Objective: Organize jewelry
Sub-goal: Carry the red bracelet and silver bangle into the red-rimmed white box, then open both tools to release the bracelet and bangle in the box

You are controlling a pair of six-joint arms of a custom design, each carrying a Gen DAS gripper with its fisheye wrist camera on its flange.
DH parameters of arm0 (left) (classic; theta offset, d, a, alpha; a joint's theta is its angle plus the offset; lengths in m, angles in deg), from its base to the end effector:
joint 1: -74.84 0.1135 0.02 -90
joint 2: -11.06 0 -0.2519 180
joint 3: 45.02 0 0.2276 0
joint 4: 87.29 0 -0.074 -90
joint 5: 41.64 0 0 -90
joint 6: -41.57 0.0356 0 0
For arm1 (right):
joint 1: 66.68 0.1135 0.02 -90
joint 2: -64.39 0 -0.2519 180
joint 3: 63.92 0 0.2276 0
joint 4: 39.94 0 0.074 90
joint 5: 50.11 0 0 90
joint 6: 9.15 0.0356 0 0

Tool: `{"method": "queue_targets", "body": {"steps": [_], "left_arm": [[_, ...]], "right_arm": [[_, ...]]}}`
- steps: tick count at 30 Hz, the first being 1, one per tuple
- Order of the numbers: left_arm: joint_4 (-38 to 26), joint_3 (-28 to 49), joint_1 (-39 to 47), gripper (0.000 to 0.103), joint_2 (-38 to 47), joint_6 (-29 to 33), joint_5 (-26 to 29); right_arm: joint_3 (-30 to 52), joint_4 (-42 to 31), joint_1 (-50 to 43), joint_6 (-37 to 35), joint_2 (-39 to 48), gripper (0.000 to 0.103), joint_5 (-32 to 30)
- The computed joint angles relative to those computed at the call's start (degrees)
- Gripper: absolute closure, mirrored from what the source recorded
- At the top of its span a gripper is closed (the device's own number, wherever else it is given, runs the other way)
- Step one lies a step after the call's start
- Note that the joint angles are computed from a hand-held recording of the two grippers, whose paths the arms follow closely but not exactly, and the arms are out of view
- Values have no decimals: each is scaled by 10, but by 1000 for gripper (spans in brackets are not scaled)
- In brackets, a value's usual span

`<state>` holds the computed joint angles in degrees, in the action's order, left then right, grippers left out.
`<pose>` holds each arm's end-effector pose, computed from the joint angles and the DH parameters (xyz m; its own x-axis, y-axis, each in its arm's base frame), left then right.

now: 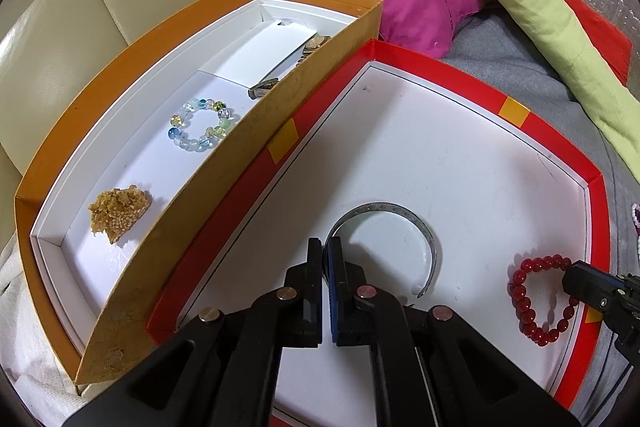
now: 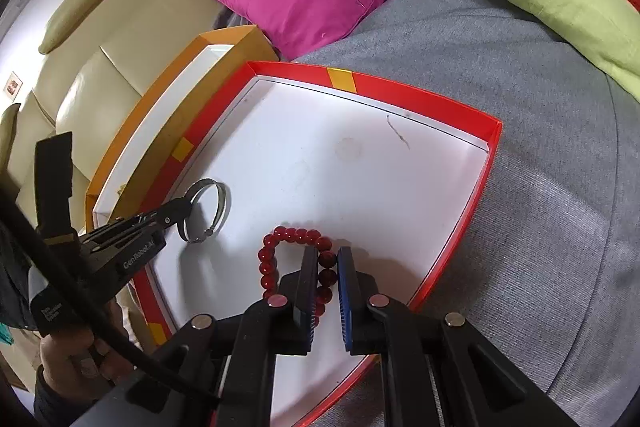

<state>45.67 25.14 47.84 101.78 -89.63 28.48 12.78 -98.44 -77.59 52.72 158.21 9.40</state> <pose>0.2525 -0.1151 0.1861 -0.8250 -0.2749 -0.4938 -0.3083 0.9512 -0.0145 0.2786 -0.0353 0.1964 -0.8574 -0.2485 -0.4507 -0.4137 0.8537 0.3163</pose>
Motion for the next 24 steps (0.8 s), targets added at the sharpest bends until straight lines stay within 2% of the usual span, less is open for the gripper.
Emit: {"method": "queue_targets", "body": {"steps": [10,12,14,15,16,17,18,20,21,22,23,24], "left_arm": [[-8,9,-3,100,-3,-3,-13],[-18,15,0,94,-9,-8,-15],[-29,19,-2,77,-21,-17,-26],[-34,21,-6,71,-29,-23,-37],[-45,25,-12,58,-36,-31,-52],[-56,31,-19,47,-40,-39,-67],[-70,37,-30,45,-48,-51,-86],[-87,46,-51,45,-64,-68,-107],[-96,53,-65,45,-70,-76,-113],[-103,59,-81,44,-73,-87,-120],[-107,63,-95,43,-74,-96,-124],[-113,70,-118,43,-73,-109,-132]], "right_arm": [[-2,6,2,-1,-7,91,18],[-4,7,1,-1,-9,91,20],[-1,3,-2,-1,-10,91,14],[0,1,-7,-2,-15,91,10],[3,-4,-15,-5,-20,91,4],[6,-11,-22,-7,-25,88,-2],[9,-17,-33,-11,-31,84,-7],[15,-32,-60,-30,-44,59,-18],[16,-39,-79,-42,-52,51,-26],[18,-45,-97,-53,-57,39,-33],[20,-56,-127,-74,-64,35,-48],[23,-68,-157,-98,-67,35,-59]]}}
